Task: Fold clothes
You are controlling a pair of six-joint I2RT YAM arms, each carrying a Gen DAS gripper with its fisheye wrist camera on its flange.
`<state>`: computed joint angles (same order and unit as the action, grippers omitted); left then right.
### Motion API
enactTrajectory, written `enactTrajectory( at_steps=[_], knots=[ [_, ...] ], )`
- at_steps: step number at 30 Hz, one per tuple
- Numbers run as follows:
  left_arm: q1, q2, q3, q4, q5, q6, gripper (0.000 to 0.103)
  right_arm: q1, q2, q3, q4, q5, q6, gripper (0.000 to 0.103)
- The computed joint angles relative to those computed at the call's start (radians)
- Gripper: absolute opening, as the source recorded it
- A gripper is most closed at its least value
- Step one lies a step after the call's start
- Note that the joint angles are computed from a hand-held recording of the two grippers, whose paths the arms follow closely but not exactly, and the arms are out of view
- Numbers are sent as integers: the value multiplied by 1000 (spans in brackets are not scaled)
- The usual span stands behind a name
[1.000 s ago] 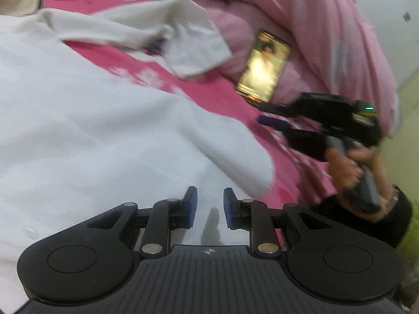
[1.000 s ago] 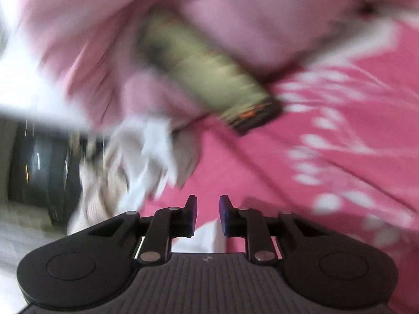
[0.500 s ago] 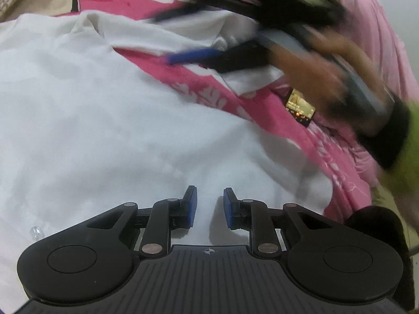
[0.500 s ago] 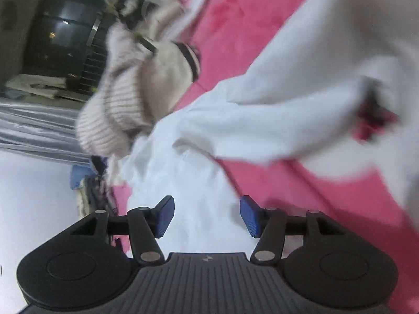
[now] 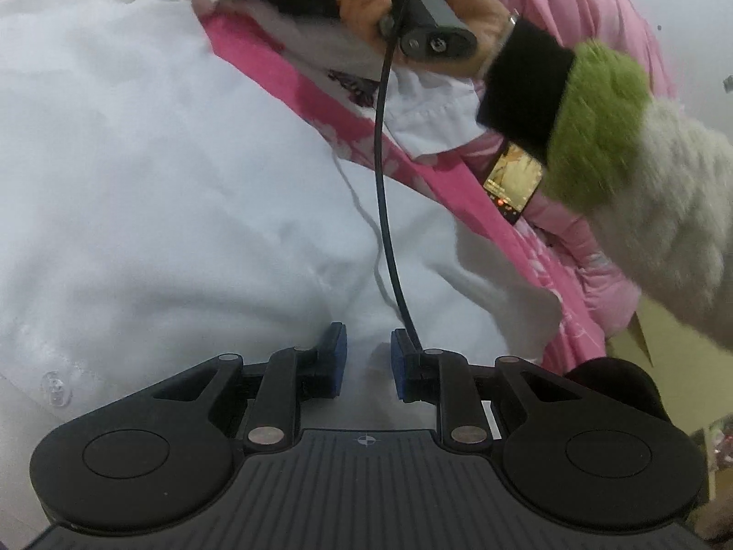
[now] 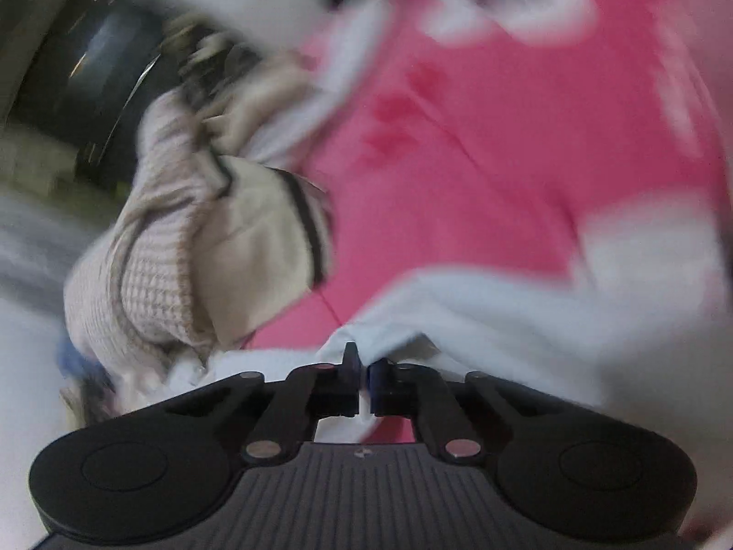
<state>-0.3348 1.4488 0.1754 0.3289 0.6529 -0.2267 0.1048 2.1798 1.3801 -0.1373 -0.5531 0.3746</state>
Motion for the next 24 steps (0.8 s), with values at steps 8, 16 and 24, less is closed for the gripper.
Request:
enactTrajectory(
  at_steps=[8,16,24],
  knots=[
    [53,65,27,-23,80,63,21,49,101,311,-160,102,-269,3],
    [50,57,33,-58,77,98,21,104,330,584,-297,107,-342,17],
    [70,0,20,-99,68,96,21,60,180,494,-470,143,-403,60]
  ],
)
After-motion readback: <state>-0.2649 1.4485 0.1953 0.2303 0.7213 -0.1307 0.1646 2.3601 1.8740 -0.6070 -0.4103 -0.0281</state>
